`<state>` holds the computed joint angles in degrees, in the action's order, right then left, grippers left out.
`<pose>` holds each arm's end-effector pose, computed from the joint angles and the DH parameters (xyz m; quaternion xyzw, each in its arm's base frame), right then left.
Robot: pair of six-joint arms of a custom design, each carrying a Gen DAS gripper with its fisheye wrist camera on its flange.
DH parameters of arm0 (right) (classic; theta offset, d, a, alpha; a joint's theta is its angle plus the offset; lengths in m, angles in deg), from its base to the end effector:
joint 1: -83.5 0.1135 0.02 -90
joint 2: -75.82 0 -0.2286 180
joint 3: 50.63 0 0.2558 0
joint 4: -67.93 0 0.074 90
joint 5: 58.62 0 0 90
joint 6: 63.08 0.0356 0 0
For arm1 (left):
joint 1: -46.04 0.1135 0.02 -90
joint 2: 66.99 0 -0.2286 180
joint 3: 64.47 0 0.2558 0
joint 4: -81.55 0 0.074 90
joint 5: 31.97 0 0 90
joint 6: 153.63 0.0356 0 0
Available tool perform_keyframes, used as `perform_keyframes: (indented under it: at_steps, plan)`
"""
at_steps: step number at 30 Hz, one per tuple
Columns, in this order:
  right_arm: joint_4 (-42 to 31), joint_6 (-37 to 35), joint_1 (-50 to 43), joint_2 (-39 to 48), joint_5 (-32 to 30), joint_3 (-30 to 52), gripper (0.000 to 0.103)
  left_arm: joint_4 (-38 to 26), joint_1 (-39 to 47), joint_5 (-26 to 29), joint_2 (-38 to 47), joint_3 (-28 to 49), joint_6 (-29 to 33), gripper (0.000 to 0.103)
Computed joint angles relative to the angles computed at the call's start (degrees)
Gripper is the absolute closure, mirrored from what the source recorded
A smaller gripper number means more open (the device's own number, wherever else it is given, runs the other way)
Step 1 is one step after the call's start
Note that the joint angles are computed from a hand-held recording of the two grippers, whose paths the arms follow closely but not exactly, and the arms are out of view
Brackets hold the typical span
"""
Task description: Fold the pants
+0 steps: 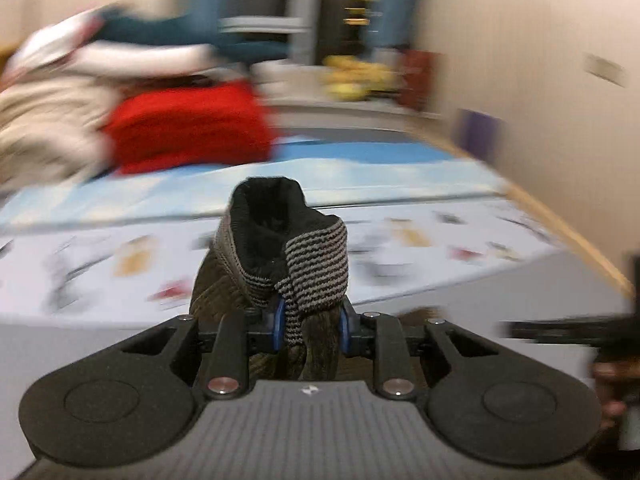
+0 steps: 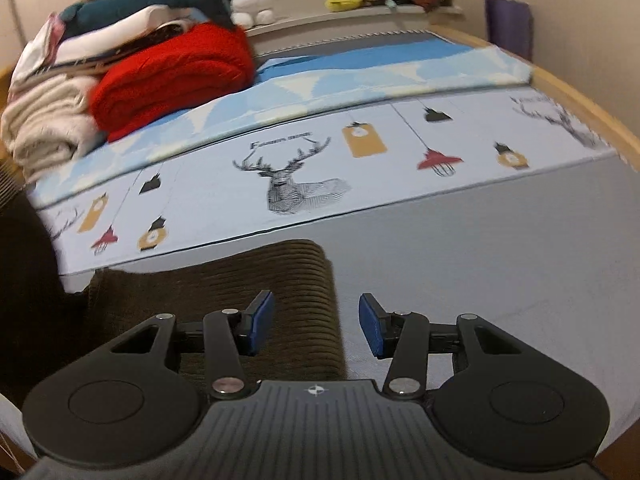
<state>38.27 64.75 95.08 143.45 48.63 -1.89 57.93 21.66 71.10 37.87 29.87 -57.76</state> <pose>0.2436 0.0391 0.1611 0.2617 0.8885 0.0188 0.3765 0.3793 -0.1807 0.2268 0.2805 0.8335 -0.1741 0.4431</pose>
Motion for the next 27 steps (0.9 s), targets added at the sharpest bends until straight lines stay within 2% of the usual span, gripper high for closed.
perform_keyframes:
  at_steps: [2, 3, 4, 5, 6, 7, 10, 12, 15, 18, 19, 20, 22, 24, 26, 27]
  plan:
    - [-0.2, 1.0, -2.1, -3.1, -1.5, -2.3, 0.055, -0.6, -7.8, -0.2, 2.2, 0.8, -0.5, 0.075]
    - [-0.3, 1.5, -3.3, -4.6, -2.2, -3.4, 0.055, -0.7, -11.2, -1.7, 4.3, 1.5, 0.4, 0.072]
    - [-0.4, 2.2, -4.6, -6.2, -2.8, -4.5, 0.055, -1.7, -14.5, -3.0, 7.9, 3.3, 1.8, 0.062]
    - [-0.5, 3.0, -5.9, -7.4, -3.6, -5.4, 0.055, -4.9, -16.1, -1.6, 11.6, 6.2, 3.1, 0.053]
    - [-0.6, 3.6, -7.2, -8.5, -4.4, -6.3, 0.055, -8.4, -16.7, 0.8, 14.9, 9.4, 4.5, 0.054]
    - [-0.5, 4.6, -8.6, -9.5, -5.5, -7.2, 0.054, -9.1, -16.5, 2.2, 15.9, 9.6, 5.1, 0.054]
    - [0.6, 6.2, -10.9, -10.2, -9.6, -8.8, 0.053, -5.7, -11.3, 8.5, 11.5, 3.7, 6.2, 0.051]
    - [2.0, 5.8, -11.9, -8.3, -14.3, -8.8, 0.052, -9.6, -6.0, 12.2, 10.9, 4.4, 9.4, 0.051]
    - [2.9, 4.9, -10.8, -2.8, -18.8, -6.8, 0.047, -15.7, 1.2, 12.5, 12.4, 7.7, 20.2, 0.052]
    - [2.7, 4.2, -8.2, 3.4, -20.3, -3.6, 0.038, -26.2, 7.5, 13.6, 20.1, 16.6, 28.3, 0.054]
    - [1.9, 3.6, -7.2, 6.0, -20.4, -2.0, 0.036, -28.1, 8.9, 14.3, 22.6, 18.0, 29.3, 0.057]
    - [0.9, 3.2, -6.0, 8.8, -20.2, -0.2, 0.035, -27.3, 9.6, 14.2, 24.4, 17.7, 28.8, 0.057]
    - [-0.2, 3.1, -3.8, 12.3, -18.4, 2.2, 0.035, -29.8, 9.8, 10.2, 29.4, 21.6, 26.9, 0.057]
    - [-0.4, 2.5, -2.1, 13.9, -16.3, 3.8, 0.04, -29.8, 9.5, 10.3, 31.6, 24.7, 24.7, 0.057]
    - [-0.7, 2.3, 0.0, 14.4, -12.9, 4.6, 0.065, -31.5, 9.8, 11.1, 34.2, 28.4, 23.4, 0.057]
    - [-0.5, 2.3, 1.0, 13.9, -11.0, 4.5, 0.073, -32.0, 10.3, 11.5, 34.2, 28.3, 23.3, 0.057]
